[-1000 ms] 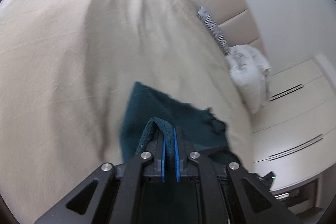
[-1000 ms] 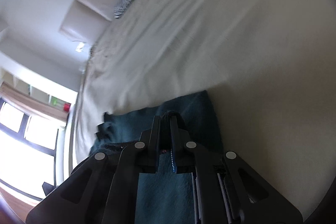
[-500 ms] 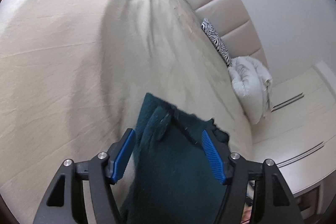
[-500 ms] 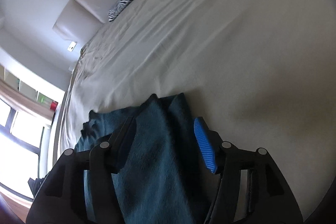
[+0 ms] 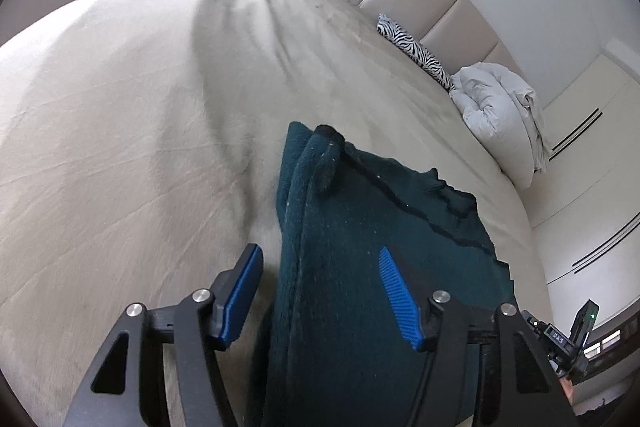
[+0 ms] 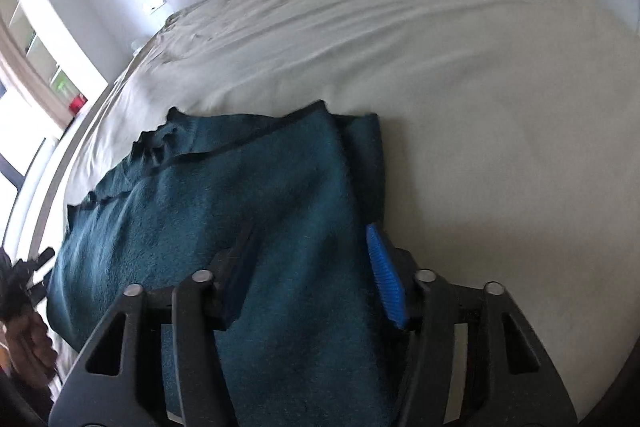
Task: Fold small clothes
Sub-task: 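Open both tools and release the folded hem onto the sweater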
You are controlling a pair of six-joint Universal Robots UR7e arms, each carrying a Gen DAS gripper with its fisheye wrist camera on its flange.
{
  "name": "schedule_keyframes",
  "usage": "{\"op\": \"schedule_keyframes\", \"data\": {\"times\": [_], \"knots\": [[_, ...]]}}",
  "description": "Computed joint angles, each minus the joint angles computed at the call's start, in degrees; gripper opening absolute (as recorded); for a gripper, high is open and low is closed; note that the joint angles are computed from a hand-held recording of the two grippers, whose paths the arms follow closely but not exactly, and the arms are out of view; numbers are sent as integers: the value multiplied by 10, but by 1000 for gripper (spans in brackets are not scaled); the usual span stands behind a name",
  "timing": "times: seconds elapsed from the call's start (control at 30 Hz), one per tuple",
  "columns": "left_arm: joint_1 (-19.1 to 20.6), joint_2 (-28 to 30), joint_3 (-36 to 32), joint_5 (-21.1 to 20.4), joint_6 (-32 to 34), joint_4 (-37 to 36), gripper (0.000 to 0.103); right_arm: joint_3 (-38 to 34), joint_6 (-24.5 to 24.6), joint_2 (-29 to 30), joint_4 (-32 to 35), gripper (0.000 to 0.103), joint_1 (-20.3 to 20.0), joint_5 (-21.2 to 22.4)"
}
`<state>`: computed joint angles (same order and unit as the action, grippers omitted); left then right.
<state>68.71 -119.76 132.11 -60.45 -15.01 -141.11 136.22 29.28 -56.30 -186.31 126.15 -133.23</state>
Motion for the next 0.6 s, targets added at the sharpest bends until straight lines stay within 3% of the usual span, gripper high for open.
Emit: {"op": "schedule_keyframes", "data": {"times": [0.1,0.27,0.33,0.43,0.6], "knots": [[-19,-17,13,19,1,3,63,11,2,-6,-5,28,-12,11],[-55,-43,28,51,-2,14,63,29,26,-19,2,28,-14,14],[-65,-44,30,61,-1,22,63,39,29,-21,-6,14,-14,17],[-61,-42,27,58,-8,30,61,43,40,-25,0,6,5,-5],[-40,-30,20,49,-19,59,56,46,80,-37,28,5,52,-46]]}}
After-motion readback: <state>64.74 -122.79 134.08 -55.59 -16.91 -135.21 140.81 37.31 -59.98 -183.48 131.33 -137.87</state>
